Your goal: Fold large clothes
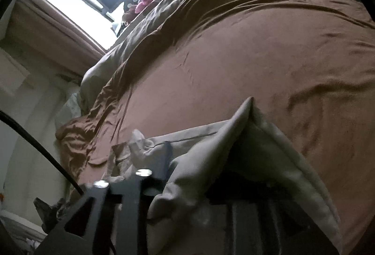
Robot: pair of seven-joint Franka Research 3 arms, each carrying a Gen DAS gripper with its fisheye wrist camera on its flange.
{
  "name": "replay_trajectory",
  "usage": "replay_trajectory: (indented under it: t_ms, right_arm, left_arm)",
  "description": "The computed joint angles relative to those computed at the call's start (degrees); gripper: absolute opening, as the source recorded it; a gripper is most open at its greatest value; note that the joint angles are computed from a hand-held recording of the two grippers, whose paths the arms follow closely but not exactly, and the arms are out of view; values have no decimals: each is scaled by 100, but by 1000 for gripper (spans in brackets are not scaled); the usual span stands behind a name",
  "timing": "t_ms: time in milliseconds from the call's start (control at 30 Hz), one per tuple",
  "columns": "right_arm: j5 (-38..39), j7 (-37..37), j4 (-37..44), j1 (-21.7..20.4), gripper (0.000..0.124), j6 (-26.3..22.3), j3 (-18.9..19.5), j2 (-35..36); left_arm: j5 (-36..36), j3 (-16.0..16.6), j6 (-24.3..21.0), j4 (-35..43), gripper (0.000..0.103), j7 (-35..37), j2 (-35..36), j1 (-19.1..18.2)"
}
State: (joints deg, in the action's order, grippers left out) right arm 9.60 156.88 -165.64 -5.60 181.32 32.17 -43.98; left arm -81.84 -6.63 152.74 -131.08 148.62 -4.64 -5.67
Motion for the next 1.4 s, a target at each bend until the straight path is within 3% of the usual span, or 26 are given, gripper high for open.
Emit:
replay_trajectory:
  t_ms: [33,67,167,267,400,500,667,767,867,967,1000,1033,1067,1100,1133,1167,1267,1400]
  right_arm:
    - [-6,8,8,-7,97,-42,18,-90]
    - [-17,39,22,-40,103,-107,70,-235]
    - [-124,-34,105,82,103,-303,-19,-506]
    - [-329,-189,367,231,103,-837,-119,-597]
    - [-636,-479,734,609,103,-1429,-379,-341]
    - [-851,-465,931,586,103,-1629,-384,-149]
    - [-1183,-920,1389,869,86,-1690,-713,706]
    - [-1260,-1292,1726,1135,84,-1777,-988,1352]
    - [-1443,-1593,2139,1291,84,-2115,-1167,1951]
    - [-2012,-1715,2619,1339,83,-2748,-1158,2465]
    - [-2261,-1689,2736,1340,80,-2918,-1127,2571]
    - [-2504,-1639,2834,1342,66,-3061,-1101,2639]
    - [-2703,-1648,2909,1372,45,-3165,-1111,2688]
    - [-2695,-1753,2920,1480,34,-3120,-1225,2707]
    - [-2554,-1940,2892,1650,14,-2960,-1396,2727]
    - [-2495,-2018,2914,1769,6,-2888,-1517,2774]
    - [-2753,-1864,2974,1855,0,-2786,-1579,2836]
    - [-3300,-1271,2860,1691,0,-2469,-1486,2645]
  left_arm:
    - [-104,7,42,-51,96,80,-95,3]
    - [-142,15,57,-90,96,126,-164,-1]
    - [133,2,144,-188,96,47,-302,-39]
    - [502,-30,324,-311,96,-124,-388,-152]
    - [1621,-95,426,-364,91,-917,-274,-310]
    - [2194,-162,412,-363,88,-1219,-133,-469]
    - [2809,-314,524,-199,82,-1542,240,-657]
    - [3489,-461,653,-54,82,-2036,573,-677]
    - [4417,-589,831,31,80,-2646,897,-663]
    - [5545,-646,1045,-27,73,-3195,1087,-635]
    - [5734,-684,1193,-81,64,-3285,1097,-605]
    - [5979,-698,1320,-122,44,-3446,1099,-588]
    - [6066,-745,1290,-99,33,-3503,1112,-528]
    - [5936,-840,1193,-55,15,-3389,1118,-426]
    - [5892,-895,1115,-16,8,-3341,1119,-373]
    - [6059,-888,1142,-31,5,-3449,1097,-390]
    - [5792,-1008,1287,-141,1,-3249,916,-331]
    - [4066,-997,1309,-140,1,-2117,625,-307]
